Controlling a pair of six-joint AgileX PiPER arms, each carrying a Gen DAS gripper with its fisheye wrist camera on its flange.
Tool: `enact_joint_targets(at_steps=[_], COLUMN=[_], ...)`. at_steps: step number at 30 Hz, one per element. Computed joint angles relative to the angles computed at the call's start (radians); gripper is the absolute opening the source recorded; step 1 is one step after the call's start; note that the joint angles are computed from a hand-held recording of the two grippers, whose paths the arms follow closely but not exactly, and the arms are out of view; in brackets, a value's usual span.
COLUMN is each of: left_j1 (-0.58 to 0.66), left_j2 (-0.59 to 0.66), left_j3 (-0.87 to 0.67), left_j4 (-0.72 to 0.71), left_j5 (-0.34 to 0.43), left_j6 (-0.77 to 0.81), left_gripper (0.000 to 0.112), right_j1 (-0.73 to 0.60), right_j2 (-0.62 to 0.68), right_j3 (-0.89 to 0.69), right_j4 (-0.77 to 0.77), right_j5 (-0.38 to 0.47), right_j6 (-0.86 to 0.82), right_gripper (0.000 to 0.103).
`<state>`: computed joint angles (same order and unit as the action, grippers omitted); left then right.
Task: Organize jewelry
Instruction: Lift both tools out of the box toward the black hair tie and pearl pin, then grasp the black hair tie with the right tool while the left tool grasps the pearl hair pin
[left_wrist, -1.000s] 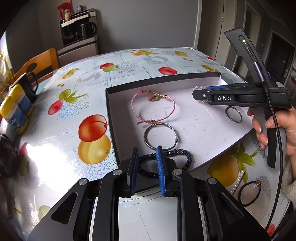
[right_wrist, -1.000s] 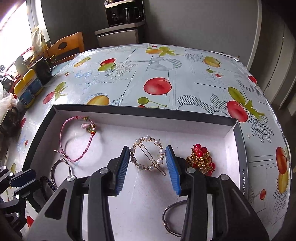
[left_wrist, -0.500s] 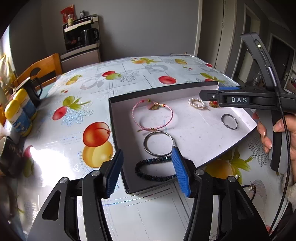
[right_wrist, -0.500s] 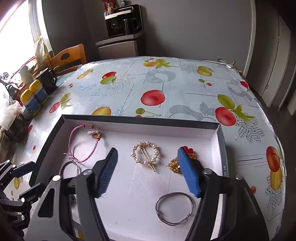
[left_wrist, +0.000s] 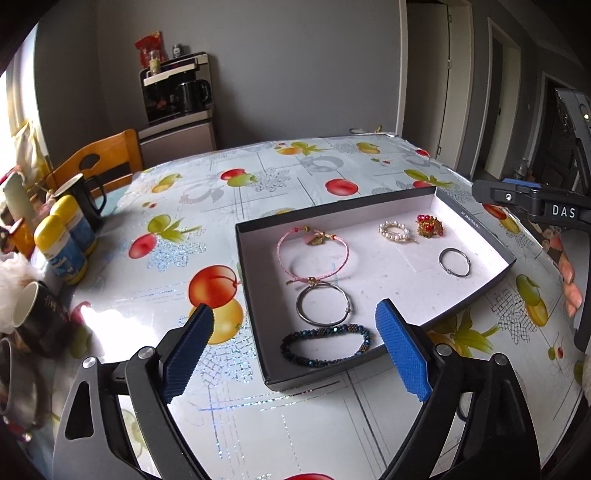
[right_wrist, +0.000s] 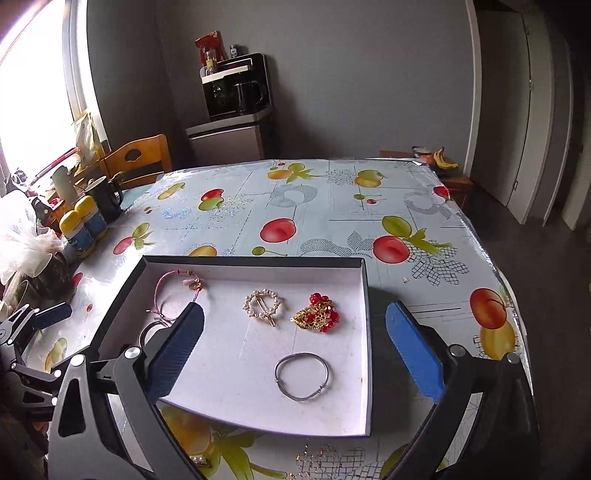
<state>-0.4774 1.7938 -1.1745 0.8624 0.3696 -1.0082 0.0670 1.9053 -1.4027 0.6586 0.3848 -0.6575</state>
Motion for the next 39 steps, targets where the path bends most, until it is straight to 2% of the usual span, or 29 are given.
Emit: enact_joint_targets(at_steps=[7,15,23,27,33,39], left_j1=[-0.023,-0.054,-0.111,-0.139,-0.141,-0.153], left_j2=[-0.032,-0.098,-0.112,-0.106,-0.081,-0.084], left_j3=[0.033,0.143,0.241,0.268,0.266,0.276], left_j4=[0.065,0.158,0.151,0.192,0.164,0.204], left_j5=[0.013,-0.008,-0.052,-0.055,-0.074,-0.074], left_j6=[-0.077,-0.203,-0.201,-0.239,-0.220,-0.252], left_gripper=[0.092,0.094,0.093,0.093,0.094,0.094], right_j1=[-0.027,-0.077,-0.103,-0.106,-0.054,0.008], right_j2=[-0.107,-0.193,-0.245,-0.261,-0.262,-0.232], right_j3=[0.165,0.369,0.532,0.587,0.616,0.594], right_j4=[0.159,0.417,0.517,0.521,0.576,0.512], right_j5=[-0.055,-0.055,-0.022,0.033,0.029,-0.001], right_j6=[-0.212,-0.560,-0.771,-0.845,-0.910,-0.832], right_gripper=[0.097,0.097,0.097,0.097,0.096,0.068])
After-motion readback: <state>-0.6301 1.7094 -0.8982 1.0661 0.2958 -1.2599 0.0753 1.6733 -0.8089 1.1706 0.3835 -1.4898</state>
